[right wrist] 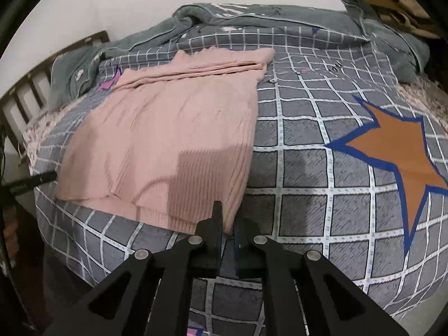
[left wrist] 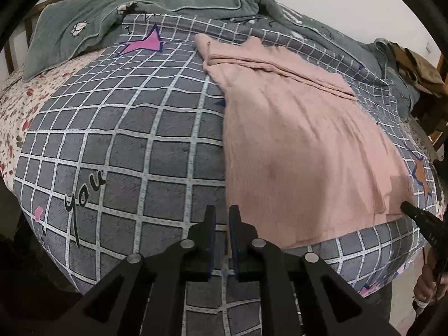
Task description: Fold small clothes
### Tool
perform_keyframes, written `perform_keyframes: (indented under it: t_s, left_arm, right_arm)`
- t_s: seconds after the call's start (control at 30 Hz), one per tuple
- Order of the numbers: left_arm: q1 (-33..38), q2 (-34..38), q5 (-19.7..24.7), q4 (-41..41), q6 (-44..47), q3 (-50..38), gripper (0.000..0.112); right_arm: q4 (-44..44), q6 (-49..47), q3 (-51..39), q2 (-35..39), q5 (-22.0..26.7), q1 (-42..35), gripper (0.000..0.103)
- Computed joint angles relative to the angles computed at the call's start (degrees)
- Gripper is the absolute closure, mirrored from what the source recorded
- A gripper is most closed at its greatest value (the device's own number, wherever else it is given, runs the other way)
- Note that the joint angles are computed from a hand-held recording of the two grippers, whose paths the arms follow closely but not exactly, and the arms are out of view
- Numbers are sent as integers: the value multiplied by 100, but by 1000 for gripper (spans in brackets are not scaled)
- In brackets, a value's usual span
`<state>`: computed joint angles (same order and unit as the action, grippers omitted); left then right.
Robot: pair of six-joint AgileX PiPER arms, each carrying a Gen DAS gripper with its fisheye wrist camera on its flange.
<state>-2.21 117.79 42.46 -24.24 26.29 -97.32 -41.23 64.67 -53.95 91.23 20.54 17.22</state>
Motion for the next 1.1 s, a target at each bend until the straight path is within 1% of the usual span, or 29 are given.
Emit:
perform_keyframes:
  t_s: [0.03, 0.07, 0.1, 0.13, 0.17, 0.23, 0.3, 0.33, 0.37, 0.43, 0.5, 0.57, 0.67, 0.73, 0.77, 0.8, 0.83, 0.87, 0.9, 0.93, 0.97, 1.07, 1.1]
  left_arm:
    - [16, 37, 17, 24, -65, -59, 93]
    - [37, 94, 47, 76, -194, -157, 85]
    - [60, 134, 68, 34, -204, -213, 82]
    - [109, 175, 109, -133, -110, -260, 80]
    - [144, 214, 171, -255, -34, -309, 80]
    - [168, 286, 277, -381, 22, -390, 80]
    - [141, 368, 344, -392, 38, -463, 76]
    - [132, 415, 376, -450, 127, -478, 72]
    - [120, 425, 377, -471, 166, -459, 63]
    - [90, 456, 358, -572, 272, -402, 52]
    - [67, 441, 286, -743, 454, -275, 52]
    - [9, 408, 169, -737, 495, -176, 52]
    - [-106, 312, -58, -591, 445, -15, 54]
    - [-125, 324, -28, -602, 448, -42, 55]
    - [-139, 313, -28, -606, 472, -30, 64]
    - [-164, 292, -59, -532, 446, -7, 71]
    - [-183, 294, -40, -437, 397, -25, 81]
    - [-207, 282, -24, -324, 343, -40, 95]
    - [-198, 285, 42, -333, 367, -73, 104]
    - [-156, 295, 200, -416, 422, -144, 105]
    - [-121, 283, 238, -494, 460, -153, 105]
    - [58, 24, 317, -1000, 854, 28, 105]
    - [93, -55, 305, -1116, 951, 91, 105]
  right_arm:
    - [-45, -8, 0, -10, -62, -7, 94]
    - [-48, -38, -15, -5, -99, -17, 87]
    - [-83, -24, -24, 2, -118, -20, 77]
    - [-161, 36, -70, 44, -109, -22, 73]
    - [-239, 105, -115, 99, -93, -29, 71]
    - [7, -120, -191, 199, -151, -96, 71]
    - [250, -293, -220, 292, -249, -164, 71]
    - [246, -268, -198, 318, -310, -179, 71]
    - [126, -135, -176, 338, -343, -168, 71]
    - [-48, 63, -161, 378, -370, -145, 71]
    - [-33, 64, -168, 407, -390, -140, 71]
    - [-17, 53, -176, 434, -396, -139, 72]
    - [65, -17, -181, 465, -383, -115, 76]
    - [428, -433, -207, 485, -377, -121, 80]
    - [558, -591, -216, 489, -377, -125, 84]
    - [765, -798, -221, 485, -405, -157, 89]
    - [1201, -1196, -217, 477, -486, -232, 92]
    - [1446, -1395, -191, 454, -549, -285, 97]
    - [1659, -1534, -159, 427, -633, -338, 97]
    - [1812, -1612, -126, 392, -707, -374, 98]
    - [1814, -1569, -110, 350, -720, -376, 98]
    - [1031, -711, 13, 99, -746, -252, 98]
    - [956, -626, 69, -10, -783, -234, 99]
